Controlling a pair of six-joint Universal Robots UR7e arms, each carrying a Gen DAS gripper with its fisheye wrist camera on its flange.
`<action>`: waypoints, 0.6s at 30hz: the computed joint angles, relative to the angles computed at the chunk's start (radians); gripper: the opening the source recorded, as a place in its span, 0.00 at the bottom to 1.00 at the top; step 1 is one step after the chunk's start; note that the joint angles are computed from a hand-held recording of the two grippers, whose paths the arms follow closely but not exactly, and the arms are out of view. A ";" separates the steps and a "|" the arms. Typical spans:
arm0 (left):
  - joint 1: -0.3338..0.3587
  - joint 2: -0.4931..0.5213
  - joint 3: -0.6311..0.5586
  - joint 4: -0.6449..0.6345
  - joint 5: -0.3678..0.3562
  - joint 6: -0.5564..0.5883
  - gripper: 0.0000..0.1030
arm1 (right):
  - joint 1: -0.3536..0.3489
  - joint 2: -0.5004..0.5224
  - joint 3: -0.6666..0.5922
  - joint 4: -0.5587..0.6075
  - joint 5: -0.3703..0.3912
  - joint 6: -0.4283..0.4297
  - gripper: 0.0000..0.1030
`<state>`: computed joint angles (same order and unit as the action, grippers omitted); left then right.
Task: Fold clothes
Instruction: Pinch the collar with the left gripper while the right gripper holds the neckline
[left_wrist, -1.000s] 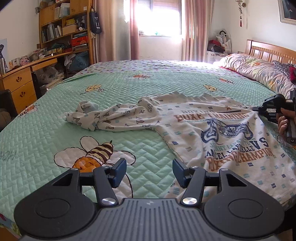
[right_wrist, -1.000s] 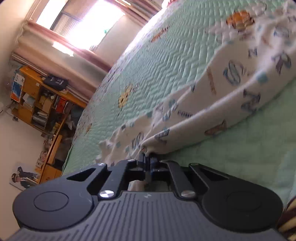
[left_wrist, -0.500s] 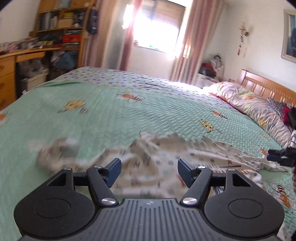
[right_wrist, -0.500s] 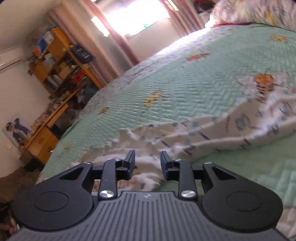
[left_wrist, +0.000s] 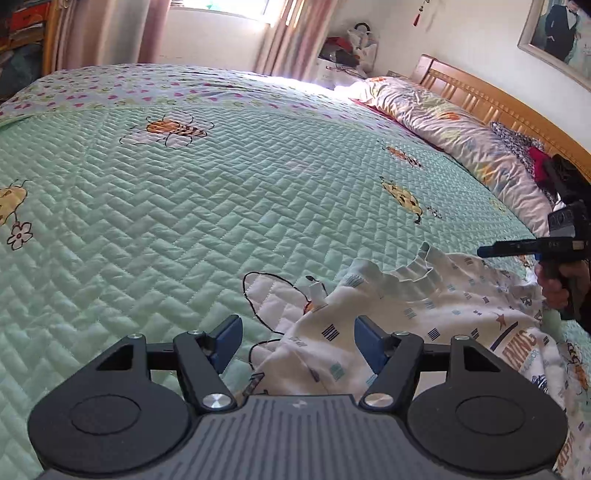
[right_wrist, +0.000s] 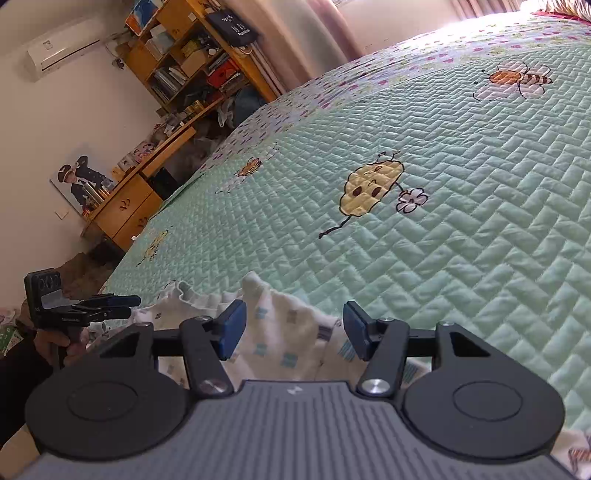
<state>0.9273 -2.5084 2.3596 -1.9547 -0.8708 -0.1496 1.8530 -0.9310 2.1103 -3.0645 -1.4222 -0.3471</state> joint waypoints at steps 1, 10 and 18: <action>0.056 0.032 -0.003 -0.053 -0.043 0.062 0.67 | -0.008 0.006 -0.015 0.027 0.005 -0.016 0.58; 0.280 0.121 -0.003 -0.187 -0.379 0.275 0.65 | -0.005 0.040 -0.094 0.263 0.061 -0.183 0.51; 0.307 0.169 0.004 -0.215 -0.402 0.288 0.22 | 0.061 0.095 -0.178 0.326 -0.037 -0.210 0.10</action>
<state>1.2341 -2.3389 2.3640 -2.1702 -1.2733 0.1385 1.9142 -0.8357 1.9324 -2.7383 -1.4593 -0.5572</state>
